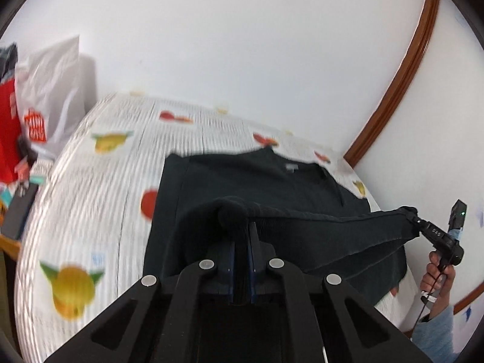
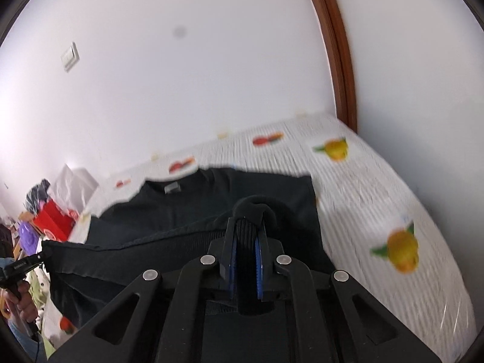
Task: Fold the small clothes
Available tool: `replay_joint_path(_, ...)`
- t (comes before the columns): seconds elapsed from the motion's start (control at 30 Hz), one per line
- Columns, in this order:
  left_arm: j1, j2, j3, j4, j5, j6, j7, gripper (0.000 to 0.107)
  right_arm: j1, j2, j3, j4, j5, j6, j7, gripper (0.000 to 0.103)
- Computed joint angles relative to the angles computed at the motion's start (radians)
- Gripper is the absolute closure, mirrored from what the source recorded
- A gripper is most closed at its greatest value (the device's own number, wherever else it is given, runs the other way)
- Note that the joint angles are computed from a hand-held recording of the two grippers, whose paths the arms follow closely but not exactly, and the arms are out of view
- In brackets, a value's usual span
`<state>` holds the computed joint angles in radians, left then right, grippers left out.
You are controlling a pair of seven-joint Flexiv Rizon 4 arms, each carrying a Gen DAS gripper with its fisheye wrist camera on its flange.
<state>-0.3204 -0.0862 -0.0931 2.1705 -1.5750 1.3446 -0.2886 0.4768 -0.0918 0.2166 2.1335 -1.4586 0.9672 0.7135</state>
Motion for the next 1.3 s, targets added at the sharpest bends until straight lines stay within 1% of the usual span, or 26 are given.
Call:
replay_joint_path(0.13, 0.015, -0.083, -0.016, -0.081, 0.057, 0.02, -0.043, 0.1, -0.02, -0.048, -0.033, -0.043, -0.046, 0.02, 0.012, 0.094)
replay_joint_path(0.2, 0.033, -0.137, -0.019, -0.114, 0.165, 0.023, -0.133, 0.1, -0.027, -0.085, -0.045, -0.059, -0.029, 0.036, -0.006, 0.094)
replay_joint_path(0.4, 0.098, -0.243, -0.032, -0.164, 0.432, 0.0, -0.359, 0.1, -0.028, -0.193, -0.077, -0.083, 0.118, 0.091, -0.086, 0.094)
replay_joint_path(0.5, 0.121, -0.253, -0.023, -0.171, 0.554, -0.034, -0.458, 0.096, -0.013, -0.209, -0.086, -0.085, 0.202, 0.1, -0.146, 0.093)
replay_joint_path(0.57, 0.14, -0.241, -0.026, -0.165, 0.611, -0.057, -0.488, 0.094, 0.004, -0.198, -0.081, -0.084, 0.26, 0.077, -0.199, 0.09)
replay_joint_path(0.6, 0.148, -0.231, -0.028, -0.156, 0.637, -0.061, -0.499, 0.091, 0.015, -0.187, -0.073, -0.084, 0.294, 0.061, -0.227, 0.085)
replay_joint_path(0.63, 0.157, -0.218, -0.035, -0.145, 0.652, -0.059, -0.504, 0.087, 0.032, -0.171, -0.066, -0.083, 0.319, 0.023, -0.244, 0.083)
replay_joint_path(0.67, 0.171, -0.198, -0.052, -0.126, 0.643, -0.054, -0.488, 0.085, 0.05, -0.156, -0.061, -0.083, 0.328, -0.016, -0.255, 0.078)
replay_joint_path(0.7, 0.186, -0.172, -0.077, -0.099, 0.6, -0.045, -0.446, 0.079, 0.067, -0.139, -0.054, -0.082, 0.326, -0.056, -0.264, 0.072)
replay_joint_path(0.73, 0.192, -0.153, -0.091, -0.081, 0.561, -0.042, -0.408, 0.072, 0.081, -0.126, -0.045, -0.082, 0.32, -0.085, -0.275, 0.068)
replay_joint_path(0.77, 0.191, -0.13, -0.099, -0.059, 0.518, -0.037, -0.367, 0.068, 0.093, -0.113, -0.035, -0.081, 0.316, -0.105, -0.286, 0.064)
replay_joint_path(0.8, 0.182, -0.108, -0.099, -0.038, 0.482, -0.034, -0.331, 0.065, 0.102, -0.111, -0.026, -0.087, 0.319, -0.116, -0.296, 0.062)
replay_joint_path(0.87, 0.158, -0.068, -0.082, 0.001, 0.444, -0.056, -0.281, 0.064, 0.114, -0.111, -0.009, -0.093, 0.333, -0.099, -0.323, 0.062)
replay_joint_path(0.93, 0.138, -0.046, -0.057, 0.026, 0.452, -0.106, -0.262, 0.064, 0.117, -0.124, -0.002, -0.09, 0.344, -0.036, -0.35, 0.062)
replay_joint_path(0.97, 0.126, -0.043, -0.046, 0.037, 0.475, -0.111, -0.269, 0.064, 0.121, -0.135, -0.002, -0.091, 0.353, -0.012, -0.364, 0.062)
replay_joint_path(1.0, 0.114, -0.048, -0.037, 0.043, 0.509, -0.097, -0.29, 0.064, 0.128, -0.152, 0.002, -0.099, 0.383, -0.005, -0.396, 0.062)
replay_joint_path(1.03, 0.106, -0.057, -0.031, 0.043, 0.547, -0.082, -0.314, 0.064, 0.14, -0.172, 0.004, -0.115, 0.422, -0.027, -0.436, 0.062)
replay_joint_path(1.07, 0.099, -0.073, -0.027, 0.039, 0.59, -0.058, -0.343, 0.064, 0.157, -0.195, 0.006, -0.138, 0.469, -0.074, -0.474, 0.062)
replay_joint_path(1.1, 0.099, -0.084, -0.032, 0.032, 0.603, -0.047, -0.356, 0.064, 0.173, -0.211, 0.003, -0.157, 0.504, -0.11, -0.494, 0.062)
replay_joint_path(1.13, 0.104, -0.095, -0.04, 0.022, 0.6, -0.049, -0.359, 0.064, 0.178, -0.225, -0.004, -0.168, 0.531, -0.122, -0.504, 0.063)
replay_joint_path(1.17, 0.108, -0.113, -0.042, 0.004, 0.623, -0.057, -0.379, 0.063, 0.179, -0.234, -0.017, -0.17, 0.536, -0.108, -0.501, 0.063)
replay_joint_path(1.23, 0.106, -0.153, -0.024, -0.039, 0.749, -0.05, -0.484, 0.062, 0.182, -0.249, -0.04, -0.183, 0.538, -0.102, -0.5, 0.063)
replay_joint_path(1.3, 0.115, -0.181, -0.036, -0.069, 0.807, -0.032, -0.533, 0.06, 0.181, -0.265, -0.06, -0.207, 0.539, -0.098, -0.515, 0.063)
